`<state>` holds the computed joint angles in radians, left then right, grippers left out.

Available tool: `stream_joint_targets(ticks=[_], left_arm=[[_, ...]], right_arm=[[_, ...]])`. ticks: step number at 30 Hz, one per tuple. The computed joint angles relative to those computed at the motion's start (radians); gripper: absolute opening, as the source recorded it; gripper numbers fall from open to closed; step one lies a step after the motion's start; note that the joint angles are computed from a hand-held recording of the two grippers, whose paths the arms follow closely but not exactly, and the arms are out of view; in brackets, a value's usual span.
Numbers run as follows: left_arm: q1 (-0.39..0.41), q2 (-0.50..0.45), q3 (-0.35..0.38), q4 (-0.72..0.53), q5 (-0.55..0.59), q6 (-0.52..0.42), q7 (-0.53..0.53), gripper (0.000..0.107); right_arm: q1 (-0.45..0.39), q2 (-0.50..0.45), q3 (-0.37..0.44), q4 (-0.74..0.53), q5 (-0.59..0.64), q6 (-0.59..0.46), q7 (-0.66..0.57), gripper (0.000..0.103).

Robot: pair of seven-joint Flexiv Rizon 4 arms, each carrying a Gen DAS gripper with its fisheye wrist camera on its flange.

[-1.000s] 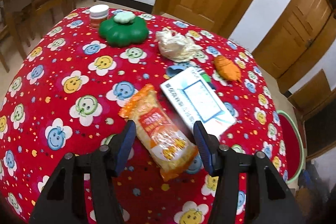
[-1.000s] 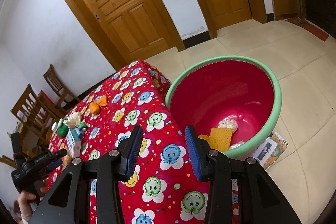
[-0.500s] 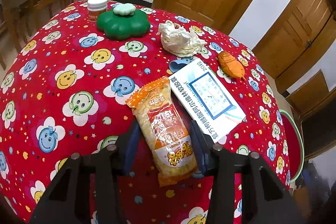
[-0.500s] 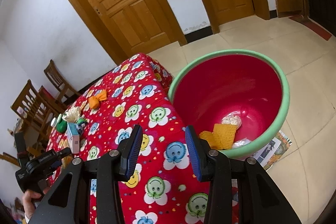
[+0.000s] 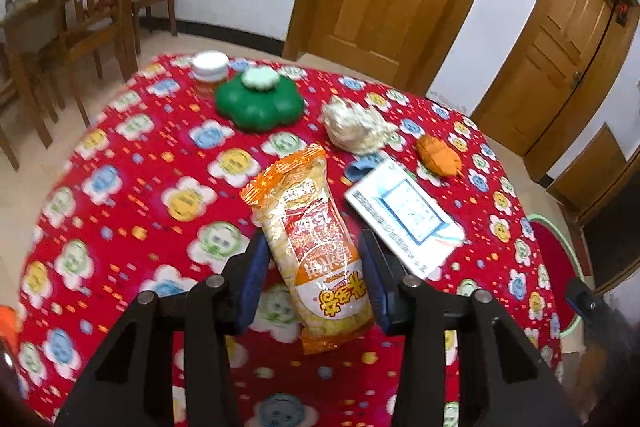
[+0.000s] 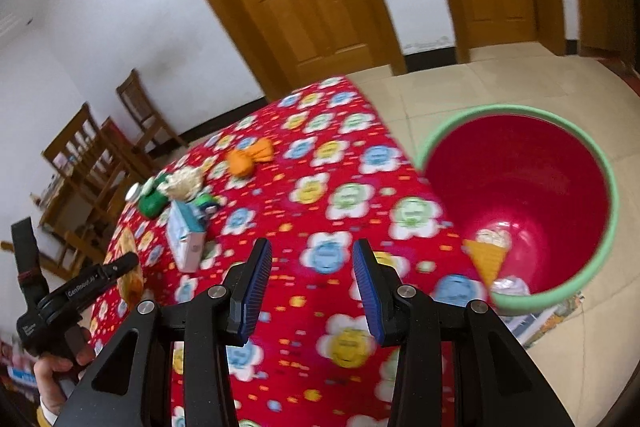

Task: Collect trash
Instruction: 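Grasp the white-and-blue medicine box with the right gripper while the left holds the snack bag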

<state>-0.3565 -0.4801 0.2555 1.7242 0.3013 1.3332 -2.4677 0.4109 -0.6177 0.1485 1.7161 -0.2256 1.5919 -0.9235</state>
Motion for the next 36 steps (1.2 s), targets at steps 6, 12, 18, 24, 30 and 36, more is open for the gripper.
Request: stream_joint_targets(ticks=[6, 12, 18, 24, 30, 36], left_arm=[[-0.001, 0.019, 0.028, 0.019, 0.041, -0.011, -0.036, 0.045], [0.020, 0.022, 0.025, 0.041, 0.050, -0.009, -0.060, 0.045], [0.041, 0.021, 0.017, 0.061, 0.041, 0.016, -0.053, 0.045], [0.056, 0.012, 0.010, 0.080, 0.007, 0.058, -0.022, 0.045], [0.066, -0.001, 0.002, 0.099, -0.053, 0.092, 0.029, 0.045], [0.052, -0.007, 0.016, 0.109, -0.097, 0.110, 0.065, 0.045]], right_arm=[[-0.024, -0.067, 0.100, -0.118, -0.013, -0.085, -0.080, 0.043], [-0.024, -0.145, 0.183, -0.248, 0.022, -0.182, -0.187, 0.043], [0.007, -0.215, 0.210, -0.367, 0.073, -0.263, -0.288, 0.043], [0.047, -0.257, 0.187, -0.446, 0.125, -0.322, -0.330, 0.043], [0.068, -0.285, 0.176, -0.492, 0.161, -0.342, -0.361, 0.043], [0.063, -0.289, 0.195, -0.489, 0.193, -0.317, -0.406, 0.032]])
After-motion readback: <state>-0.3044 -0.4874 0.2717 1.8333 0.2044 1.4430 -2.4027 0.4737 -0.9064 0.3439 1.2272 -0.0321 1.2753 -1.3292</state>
